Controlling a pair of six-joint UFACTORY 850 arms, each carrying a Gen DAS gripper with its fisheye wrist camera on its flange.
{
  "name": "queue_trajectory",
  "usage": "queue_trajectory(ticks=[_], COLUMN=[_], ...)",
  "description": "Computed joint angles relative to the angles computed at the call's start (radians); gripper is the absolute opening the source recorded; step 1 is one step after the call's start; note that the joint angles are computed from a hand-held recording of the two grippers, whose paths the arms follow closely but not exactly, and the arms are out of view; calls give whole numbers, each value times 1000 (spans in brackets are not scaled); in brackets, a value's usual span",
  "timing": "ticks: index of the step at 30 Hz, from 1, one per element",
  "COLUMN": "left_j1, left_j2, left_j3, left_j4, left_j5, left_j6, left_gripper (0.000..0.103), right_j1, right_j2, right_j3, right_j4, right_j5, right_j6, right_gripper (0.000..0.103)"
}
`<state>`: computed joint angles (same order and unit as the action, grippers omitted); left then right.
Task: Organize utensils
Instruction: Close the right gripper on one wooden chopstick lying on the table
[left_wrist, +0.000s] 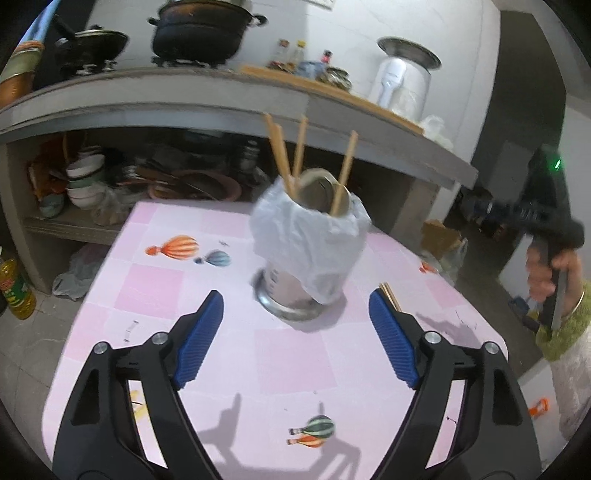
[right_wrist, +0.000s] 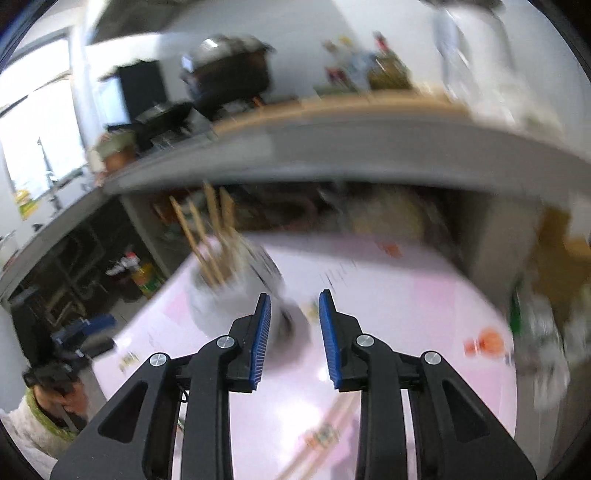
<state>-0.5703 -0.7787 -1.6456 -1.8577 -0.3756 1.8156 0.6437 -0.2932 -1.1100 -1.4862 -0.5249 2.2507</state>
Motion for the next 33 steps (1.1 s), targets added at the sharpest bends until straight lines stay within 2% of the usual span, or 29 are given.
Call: queue_trajectory(ticks=[3, 8, 14, 19, 24, 33], left_j1=[-12, -33, -46, -51, -55, -58], left_j2=[-15, -43, -55, -62, -67, -72], left_j3=[-8, -34, -47, -64, -77, -88], left_j4=[45, 184, 261, 314, 361, 404], left_j5=[-1, 32, 61, 74, 84, 87], left_j6=[-27, -153, -222, -273, -314, -353], left_gripper=[84, 84, 85, 85, 85, 85], right_j1=[-11, -43, -88, -117, -136, -151], right_j2=[-28, -138, -227, -266, -296, -317], right_j3=[44, 49, 7, -22, -60, -83], right_j4=[54, 126, 131, 145, 258, 296], right_j5=[42, 130, 185, 207, 205, 216], right_j6=[51, 82, 85, 56, -83, -144], right_gripper=[27, 27, 17, 15, 12, 10])
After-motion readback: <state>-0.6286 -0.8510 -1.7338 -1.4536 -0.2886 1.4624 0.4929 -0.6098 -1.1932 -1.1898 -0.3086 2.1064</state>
